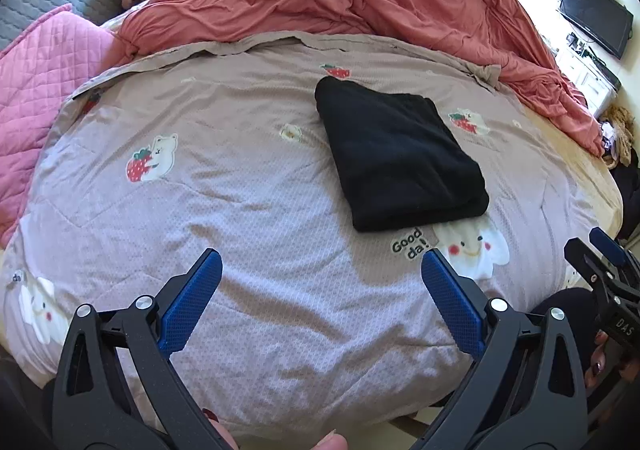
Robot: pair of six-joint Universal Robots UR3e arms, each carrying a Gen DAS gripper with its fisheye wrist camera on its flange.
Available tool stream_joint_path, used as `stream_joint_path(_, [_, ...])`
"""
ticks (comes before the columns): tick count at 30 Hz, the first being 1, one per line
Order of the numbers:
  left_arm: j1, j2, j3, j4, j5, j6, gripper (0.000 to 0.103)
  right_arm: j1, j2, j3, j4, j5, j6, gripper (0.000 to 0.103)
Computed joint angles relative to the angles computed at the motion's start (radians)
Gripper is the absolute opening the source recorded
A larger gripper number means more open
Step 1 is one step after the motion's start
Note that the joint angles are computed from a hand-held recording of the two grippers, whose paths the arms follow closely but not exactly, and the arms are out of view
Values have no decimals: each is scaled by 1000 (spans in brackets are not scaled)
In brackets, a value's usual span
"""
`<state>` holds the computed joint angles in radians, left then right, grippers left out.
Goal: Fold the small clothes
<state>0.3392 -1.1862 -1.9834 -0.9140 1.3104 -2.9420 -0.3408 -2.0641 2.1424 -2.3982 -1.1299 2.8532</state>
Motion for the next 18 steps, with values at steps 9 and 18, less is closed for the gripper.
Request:
stream_joint_path(9, [-12, 3, -33, 2, 11, -8, 94, 71, 63, -8, -41, -85, 6, 98])
stream_joint_path(18, [-15, -1, -28, 1, 15, -14, 94, 79, 71, -2, -59, -100, -3, 98])
